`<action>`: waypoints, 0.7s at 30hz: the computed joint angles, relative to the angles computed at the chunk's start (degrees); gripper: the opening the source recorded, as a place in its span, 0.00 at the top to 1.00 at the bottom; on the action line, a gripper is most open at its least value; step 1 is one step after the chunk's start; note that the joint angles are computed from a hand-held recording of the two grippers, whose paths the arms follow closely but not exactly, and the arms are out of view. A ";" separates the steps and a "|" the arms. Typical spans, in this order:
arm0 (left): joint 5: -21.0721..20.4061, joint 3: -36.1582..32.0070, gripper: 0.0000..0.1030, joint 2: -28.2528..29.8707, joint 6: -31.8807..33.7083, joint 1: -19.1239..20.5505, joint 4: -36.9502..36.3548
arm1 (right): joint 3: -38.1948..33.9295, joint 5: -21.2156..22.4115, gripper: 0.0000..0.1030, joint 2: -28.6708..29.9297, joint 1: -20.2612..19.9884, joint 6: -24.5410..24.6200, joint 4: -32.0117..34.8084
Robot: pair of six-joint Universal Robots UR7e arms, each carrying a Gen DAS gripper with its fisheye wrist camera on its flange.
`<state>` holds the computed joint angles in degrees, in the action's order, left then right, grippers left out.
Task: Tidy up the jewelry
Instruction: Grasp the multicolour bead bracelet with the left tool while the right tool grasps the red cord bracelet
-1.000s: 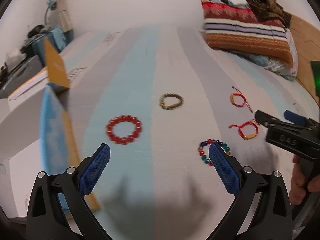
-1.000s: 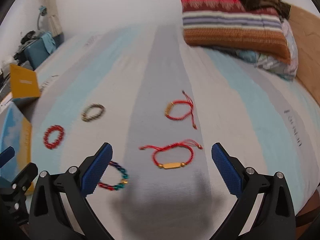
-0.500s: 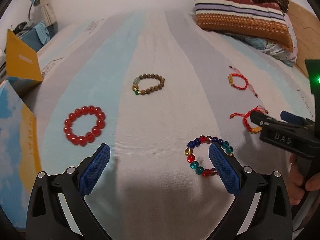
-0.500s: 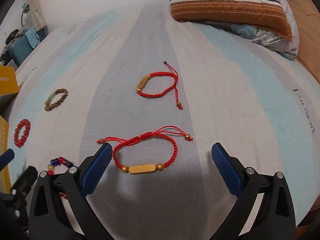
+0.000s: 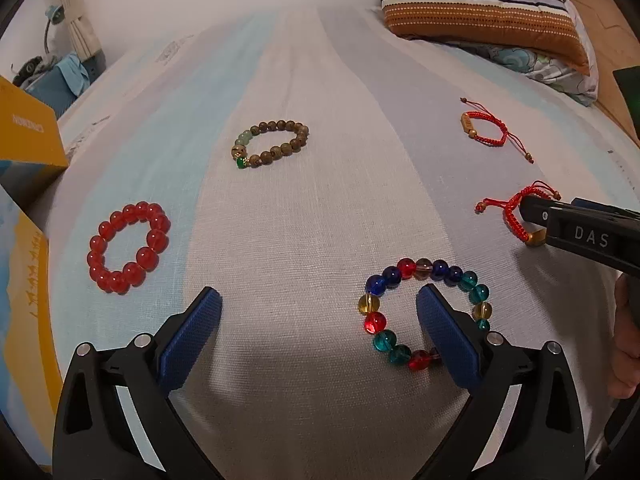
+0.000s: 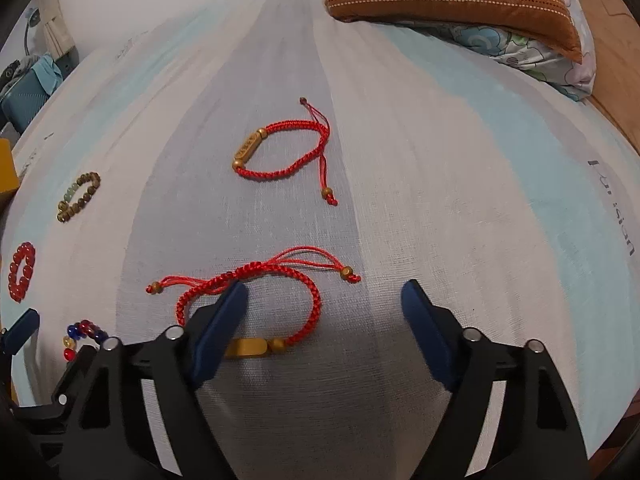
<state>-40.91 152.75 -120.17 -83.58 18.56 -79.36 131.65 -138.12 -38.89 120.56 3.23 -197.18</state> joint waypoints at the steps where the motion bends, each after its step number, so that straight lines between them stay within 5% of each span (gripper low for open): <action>1: -0.27 0.05 0.13 -0.23 -0.20 -0.31 0.32 | -0.08 -0.14 0.34 0.10 0.08 -0.18 0.19; 9: -2.31 -0.47 0.52 -0.46 -1.92 -2.46 2.50 | 0.46 -0.65 0.73 0.02 0.86 -0.37 0.78; 13: -3.14 -0.63 0.59 -1.13 -2.40 -3.23 3.45 | 0.77 -0.70 0.81 -0.22 0.97 -0.11 0.74; 21: -4.43 -1.22 0.91 -3.41 -2.03 -4.51 5.61 | 1.81 -0.22 0.96 -0.92 1.17 0.65 -2.26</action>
<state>-45.34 151.53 -123.58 -85.62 14.05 -73.75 133.46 -138.35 -39.80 121.74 3.88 -199.44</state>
